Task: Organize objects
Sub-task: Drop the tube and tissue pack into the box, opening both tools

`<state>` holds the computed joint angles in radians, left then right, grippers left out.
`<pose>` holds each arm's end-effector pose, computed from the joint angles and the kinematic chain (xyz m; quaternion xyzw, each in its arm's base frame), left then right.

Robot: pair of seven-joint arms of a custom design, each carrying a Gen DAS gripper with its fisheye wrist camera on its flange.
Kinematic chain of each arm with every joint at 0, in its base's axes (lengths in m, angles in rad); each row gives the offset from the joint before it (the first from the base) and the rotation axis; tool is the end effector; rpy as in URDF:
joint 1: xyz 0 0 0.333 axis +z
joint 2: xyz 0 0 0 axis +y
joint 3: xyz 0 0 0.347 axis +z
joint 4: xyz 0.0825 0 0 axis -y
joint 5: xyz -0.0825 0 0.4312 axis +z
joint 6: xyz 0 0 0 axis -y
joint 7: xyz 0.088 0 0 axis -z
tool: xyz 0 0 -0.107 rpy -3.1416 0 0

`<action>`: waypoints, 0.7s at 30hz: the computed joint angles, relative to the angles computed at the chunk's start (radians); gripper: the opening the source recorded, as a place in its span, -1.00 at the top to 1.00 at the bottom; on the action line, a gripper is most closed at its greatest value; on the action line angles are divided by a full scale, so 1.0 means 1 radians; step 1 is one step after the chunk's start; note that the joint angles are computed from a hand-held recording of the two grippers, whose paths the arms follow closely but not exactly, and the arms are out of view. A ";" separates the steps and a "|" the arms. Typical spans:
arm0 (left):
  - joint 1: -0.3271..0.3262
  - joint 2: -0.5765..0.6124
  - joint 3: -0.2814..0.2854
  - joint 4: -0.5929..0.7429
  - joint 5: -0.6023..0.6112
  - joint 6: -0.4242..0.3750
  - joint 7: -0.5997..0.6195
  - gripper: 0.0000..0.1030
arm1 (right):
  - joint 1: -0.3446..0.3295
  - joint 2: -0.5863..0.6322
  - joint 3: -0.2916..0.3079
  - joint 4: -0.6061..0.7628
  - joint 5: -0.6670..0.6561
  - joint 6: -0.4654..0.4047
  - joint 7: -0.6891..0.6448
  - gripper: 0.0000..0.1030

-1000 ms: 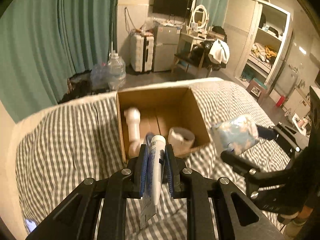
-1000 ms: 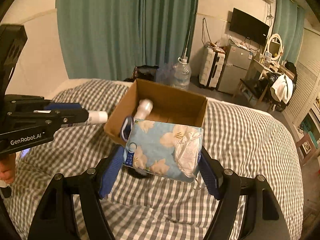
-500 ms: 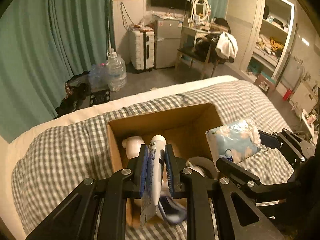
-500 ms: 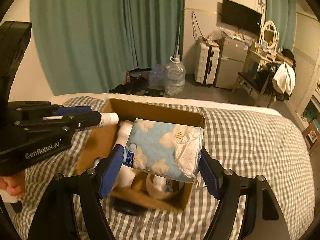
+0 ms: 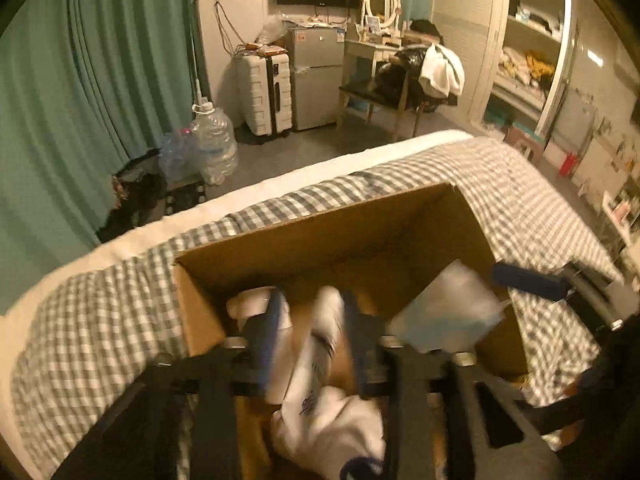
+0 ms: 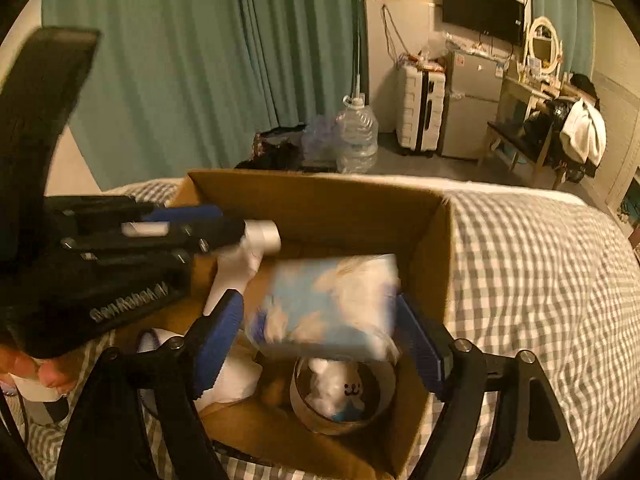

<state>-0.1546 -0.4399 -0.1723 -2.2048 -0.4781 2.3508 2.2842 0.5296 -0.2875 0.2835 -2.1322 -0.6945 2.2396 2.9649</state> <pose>0.4677 -0.1804 0.6368 -0.3506 0.8759 -0.3012 0.1387 0.3780 0.3929 0.5884 -0.5719 0.7268 -0.2691 0.2689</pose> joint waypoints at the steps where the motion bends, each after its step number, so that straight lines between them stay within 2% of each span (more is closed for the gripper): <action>1: 0.003 -0.016 -0.002 -0.010 0.003 0.016 -0.005 -0.15 | 0.001 -0.006 0.007 0.006 -0.005 -0.017 0.005 -0.61; 2: 0.005 -0.035 0.002 -0.015 0.000 0.019 -0.008 -0.41 | 0.004 -0.003 0.013 0.017 -0.003 -0.043 0.002 -0.66; 3: 0.005 -0.043 0.006 -0.015 -0.003 0.019 -0.008 -0.54 | 0.005 -0.004 0.021 0.031 -0.007 -0.080 0.000 -0.66; 8: 0.038 -0.120 0.021 -0.004 0.020 -0.028 -0.052 -0.59 | 0.028 -0.034 0.044 0.066 0.000 -0.162 0.009 -0.71; 10: 0.049 -0.153 0.026 -0.006 0.025 -0.032 -0.060 -0.69 | 0.037 -0.035 0.065 0.100 -0.008 -0.220 0.011 -0.75; 11: 0.051 -0.178 0.037 -0.009 0.019 -0.037 -0.059 -0.81 | 0.041 -0.033 0.071 0.116 -0.012 -0.241 0.011 -0.78; 14: 0.025 -0.227 0.102 -0.003 -0.052 -0.081 -0.017 -0.90 | 0.055 -0.010 0.110 0.193 -0.039 -0.365 0.027 -0.82; 16: 0.039 -0.262 0.113 -0.003 -0.066 -0.105 -0.010 -0.93 | 0.070 0.012 0.141 0.247 -0.084 -0.457 0.046 -0.90; 21: 0.092 -0.350 0.120 -0.030 -0.053 -0.112 -0.001 -0.99 | 0.123 0.051 0.172 0.326 -0.157 -0.566 0.076 -0.96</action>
